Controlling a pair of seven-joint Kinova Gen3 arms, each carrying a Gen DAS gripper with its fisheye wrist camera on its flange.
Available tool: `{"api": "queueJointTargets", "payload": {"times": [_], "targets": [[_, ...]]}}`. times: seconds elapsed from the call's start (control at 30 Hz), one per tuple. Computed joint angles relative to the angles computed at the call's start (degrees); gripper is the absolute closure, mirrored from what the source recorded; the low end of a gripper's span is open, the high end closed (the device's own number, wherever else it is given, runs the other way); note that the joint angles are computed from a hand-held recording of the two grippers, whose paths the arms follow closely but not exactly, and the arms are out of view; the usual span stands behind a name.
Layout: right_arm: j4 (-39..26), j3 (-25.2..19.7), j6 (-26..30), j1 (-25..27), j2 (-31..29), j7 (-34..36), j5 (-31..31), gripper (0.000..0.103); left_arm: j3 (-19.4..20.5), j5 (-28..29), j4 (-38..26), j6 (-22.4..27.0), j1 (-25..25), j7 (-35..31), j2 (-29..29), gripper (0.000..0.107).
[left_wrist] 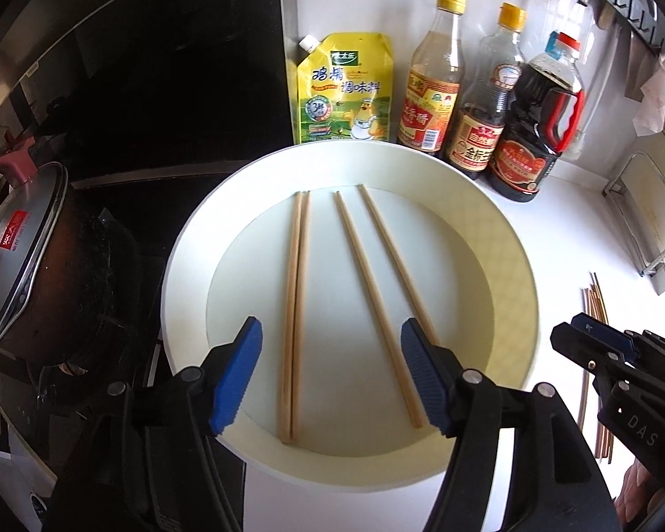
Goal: Organize utensils
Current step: 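Open both grippers to drop the chopsticks into the basin, then move both grippers back toward the remaining chopstick bundle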
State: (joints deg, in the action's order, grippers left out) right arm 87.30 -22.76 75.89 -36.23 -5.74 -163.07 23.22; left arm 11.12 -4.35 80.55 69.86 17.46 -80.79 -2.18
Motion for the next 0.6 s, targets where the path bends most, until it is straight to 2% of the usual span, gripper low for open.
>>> {"api": "queueJointTargets", "payload": {"times": [0.3,0.6], "targets": [[2.8,-2.7,4.7,1.7,-5.5,-2.2,-1.6,0.067,2.7,-0.6,0.6,1.0,2.9,3.8,-1.2,0.039],[8.0,-5.1,10.3,7.9,-15.0,-2.3,-6.1,0.063,6.6,-1.5,0.8,-0.1,8.5,8.4,-1.0,0.034]]}}
